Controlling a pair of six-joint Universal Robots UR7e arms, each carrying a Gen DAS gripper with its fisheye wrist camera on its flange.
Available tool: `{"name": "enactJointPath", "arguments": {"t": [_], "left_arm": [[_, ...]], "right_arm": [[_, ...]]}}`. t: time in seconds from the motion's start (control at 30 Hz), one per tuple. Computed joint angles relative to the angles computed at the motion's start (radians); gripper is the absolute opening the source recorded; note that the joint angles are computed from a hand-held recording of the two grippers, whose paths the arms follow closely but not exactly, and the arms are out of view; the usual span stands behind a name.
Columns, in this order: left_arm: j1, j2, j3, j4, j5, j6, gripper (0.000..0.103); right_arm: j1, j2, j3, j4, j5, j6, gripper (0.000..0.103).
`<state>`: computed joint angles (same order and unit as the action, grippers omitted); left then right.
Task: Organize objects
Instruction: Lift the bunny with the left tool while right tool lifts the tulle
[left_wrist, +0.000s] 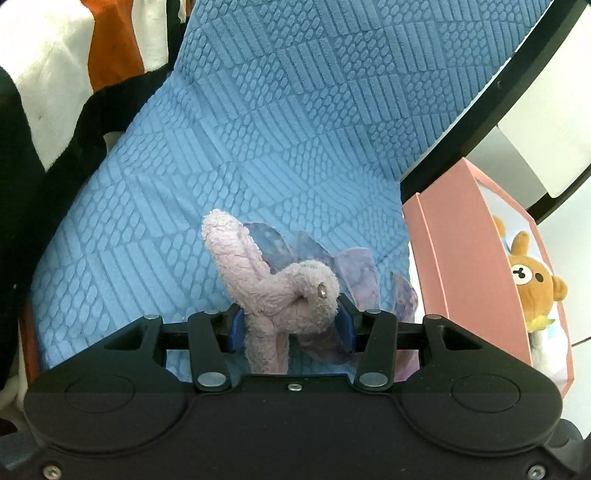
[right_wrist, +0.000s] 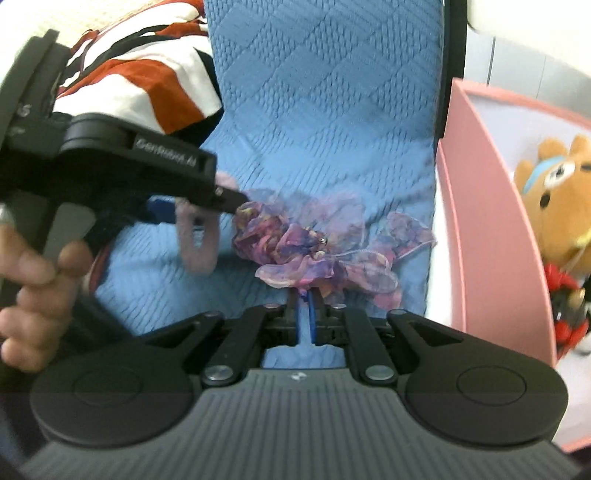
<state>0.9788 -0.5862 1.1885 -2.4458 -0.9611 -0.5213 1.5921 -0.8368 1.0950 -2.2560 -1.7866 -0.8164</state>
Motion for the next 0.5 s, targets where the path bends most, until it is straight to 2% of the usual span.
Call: {"name": "enactJointPath", "arguments": {"t": [0.07, 0.1, 0.13, 0.23, 0.3, 0.43, 0.5], "left_arm": [[0.002, 0.001, -0.004, 0.0, 0.001, -0.002, 0.045], [0.002, 0.003, -0.007, 0.003, 0.003, -0.002, 0.045], [0.002, 0.005, -0.011, 0.009, 0.009, -0.001, 0.045], [0.003, 0.009, -0.018, 0.025, 0.024, 0.003, 0.045], [0.005, 0.011, -0.026, 0.039, 0.021, -0.002, 0.045], [0.006, 0.021, -0.047, 0.071, 0.031, 0.001, 0.045], [0.005, 0.026, -0.057, 0.094, 0.045, -0.003, 0.045]], "right_arm": [[-0.004, -0.003, -0.009, 0.038, 0.022, 0.013, 0.063], [-0.008, -0.002, -0.018, 0.056, 0.048, 0.021, 0.07], [-0.01, 0.001, -0.024, 0.059, 0.068, 0.033, 0.073], [-0.011, 0.02, -0.045, 0.064, 0.083, 0.062, 0.073], [-0.007, 0.043, -0.058, 0.045, 0.065, 0.077, 0.073], [0.007, 0.083, -0.056, -0.014, 0.019, -0.002, 0.073], [0.015, 0.102, -0.036, -0.085, -0.019, -0.039, 0.074]]}}
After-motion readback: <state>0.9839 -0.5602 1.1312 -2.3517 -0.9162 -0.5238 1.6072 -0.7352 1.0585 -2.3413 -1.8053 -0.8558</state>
